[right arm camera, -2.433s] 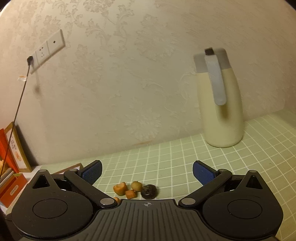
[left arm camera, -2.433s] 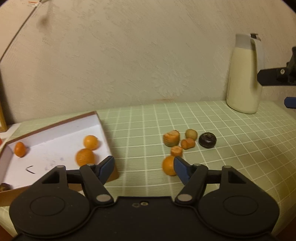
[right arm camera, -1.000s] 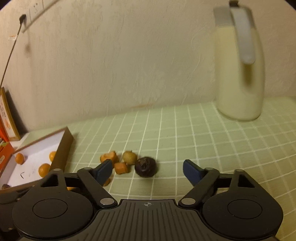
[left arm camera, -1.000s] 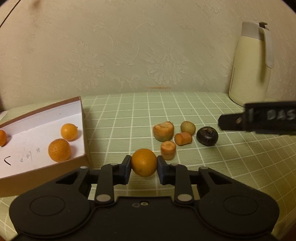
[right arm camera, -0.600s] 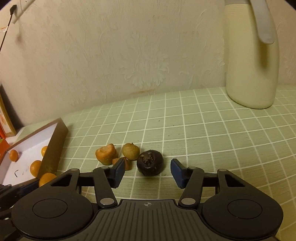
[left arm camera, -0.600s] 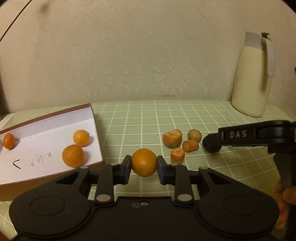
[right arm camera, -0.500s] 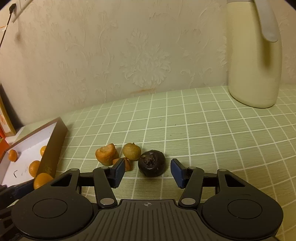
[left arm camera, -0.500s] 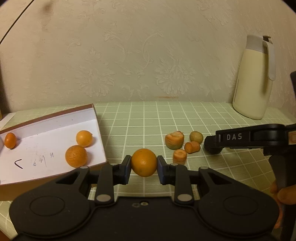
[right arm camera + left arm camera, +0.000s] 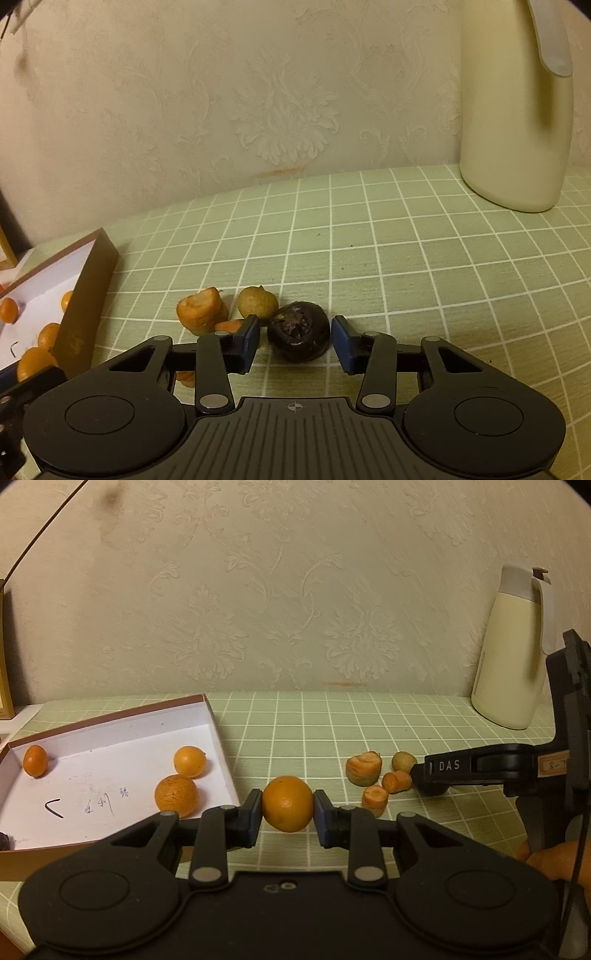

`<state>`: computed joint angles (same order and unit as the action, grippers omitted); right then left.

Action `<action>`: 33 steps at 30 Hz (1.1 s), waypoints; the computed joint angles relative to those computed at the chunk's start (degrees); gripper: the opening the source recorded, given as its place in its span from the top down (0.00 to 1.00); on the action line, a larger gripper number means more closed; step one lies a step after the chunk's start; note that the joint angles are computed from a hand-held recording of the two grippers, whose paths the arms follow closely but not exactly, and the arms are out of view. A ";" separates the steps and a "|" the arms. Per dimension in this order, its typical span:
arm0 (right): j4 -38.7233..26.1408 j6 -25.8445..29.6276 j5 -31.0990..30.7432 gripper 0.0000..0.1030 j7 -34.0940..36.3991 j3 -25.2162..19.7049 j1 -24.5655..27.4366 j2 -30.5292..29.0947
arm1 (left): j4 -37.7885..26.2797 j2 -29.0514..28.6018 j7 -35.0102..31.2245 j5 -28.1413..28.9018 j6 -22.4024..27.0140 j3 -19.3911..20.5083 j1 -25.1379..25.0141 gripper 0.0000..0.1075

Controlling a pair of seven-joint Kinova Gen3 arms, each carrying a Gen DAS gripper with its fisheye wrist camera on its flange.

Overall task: Organize fruits
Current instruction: 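Carry the mandarin and the dark brown fruit over the cardboard box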

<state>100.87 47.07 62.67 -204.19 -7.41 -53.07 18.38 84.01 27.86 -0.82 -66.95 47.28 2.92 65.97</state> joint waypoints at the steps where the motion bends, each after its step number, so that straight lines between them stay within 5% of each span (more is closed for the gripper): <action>1: -0.19 0.03 -0.10 0.57 0.12 0.03 0.10 0.12 | 0.16 -0.16 0.17 0.00 0.06 -0.04 0.02 0.82; 17: -3.53 5.46 -1.35 0.63 4.92 0.75 -3.56 2.09 | 3.04 -2.67 3.36 -2.14 2.63 1.25 -0.49 0.82; 33: -3.77 8.45 20.04 0.63 -7.86 -5.32 -8.26 -0.87 | 10.59 -10.40 11.16 -6.66 13.92 7.01 -3.10 0.82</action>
<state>97.10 55.52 82.71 -212.05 -12.73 -61.33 17.52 94.60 17.46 10.34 -73.60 61.20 9.93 62.86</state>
